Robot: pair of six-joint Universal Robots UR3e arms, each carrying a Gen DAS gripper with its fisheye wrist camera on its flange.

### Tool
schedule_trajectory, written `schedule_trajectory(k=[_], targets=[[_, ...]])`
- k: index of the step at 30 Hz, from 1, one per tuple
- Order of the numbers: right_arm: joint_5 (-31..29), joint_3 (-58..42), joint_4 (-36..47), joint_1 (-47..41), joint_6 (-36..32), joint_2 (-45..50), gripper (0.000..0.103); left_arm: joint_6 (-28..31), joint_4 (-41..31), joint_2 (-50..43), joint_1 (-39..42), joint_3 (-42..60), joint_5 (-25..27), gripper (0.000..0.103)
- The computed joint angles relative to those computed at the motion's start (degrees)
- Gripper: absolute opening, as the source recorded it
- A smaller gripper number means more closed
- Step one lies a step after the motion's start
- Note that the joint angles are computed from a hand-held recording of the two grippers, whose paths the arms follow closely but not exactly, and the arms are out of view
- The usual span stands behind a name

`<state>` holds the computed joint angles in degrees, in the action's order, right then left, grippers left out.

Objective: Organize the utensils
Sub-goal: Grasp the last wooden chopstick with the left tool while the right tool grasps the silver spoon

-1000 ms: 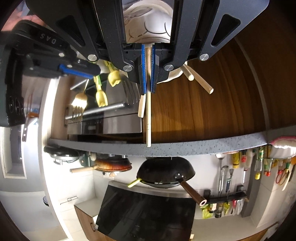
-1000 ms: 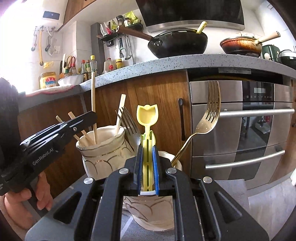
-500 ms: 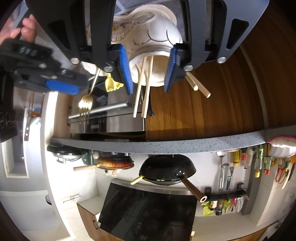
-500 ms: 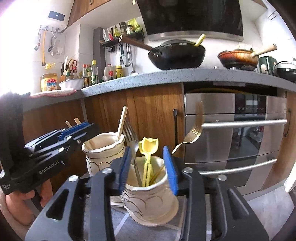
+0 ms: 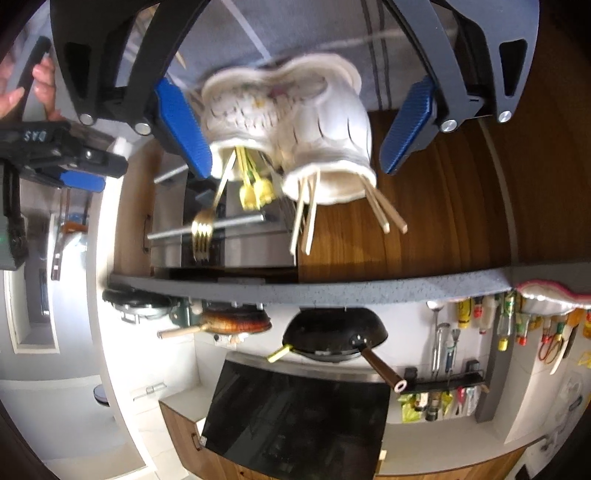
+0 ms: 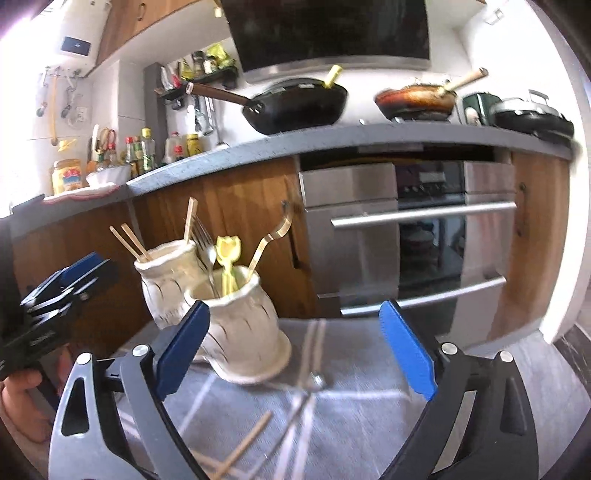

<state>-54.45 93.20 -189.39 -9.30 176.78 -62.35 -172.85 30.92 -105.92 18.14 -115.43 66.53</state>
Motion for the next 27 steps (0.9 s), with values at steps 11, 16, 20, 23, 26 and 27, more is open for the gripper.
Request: schedule_trajectory(k=[11, 16, 20, 23, 26, 27], targets=[[-6.4, 7.0, 2.1, -0.8, -0.1, -3.3, 0.096, 4.6, -7.9, 7.3, -2.4, -12.7, 0.4, 0.093], [-7.0, 10.6, 1.6, -2.1, 0.2, -4.7, 0.096, 5.2, -12.2, 9.0, -4.2, -14.6, 0.4, 0.093], [-7.9, 11.1, 2.5, -1.9, -0.3, -4.9, 0.096, 6.3, -17.1, 8.1, -8.5, -13.2, 3.3, 0.093], [-8.7, 10.7, 3.5, -1.4, -2.2, -4.6, 0.096, 8.4, -22.4, 7.0, -11.8, -10.9, 5.7, 0.091], [-9.6, 9.3, 6.4, -1.0, -3.9, -3.9, 0.095, 10.1, -28.2, 6.4, -13.1, -9.0, 5.6, 0.074], [-9.5, 8.6, 7.8, -1.0, -4.3, -3.6, 0.094, 10.5, -30.6, 6.1, -13.3, -8.0, 5.9, 0.065]])
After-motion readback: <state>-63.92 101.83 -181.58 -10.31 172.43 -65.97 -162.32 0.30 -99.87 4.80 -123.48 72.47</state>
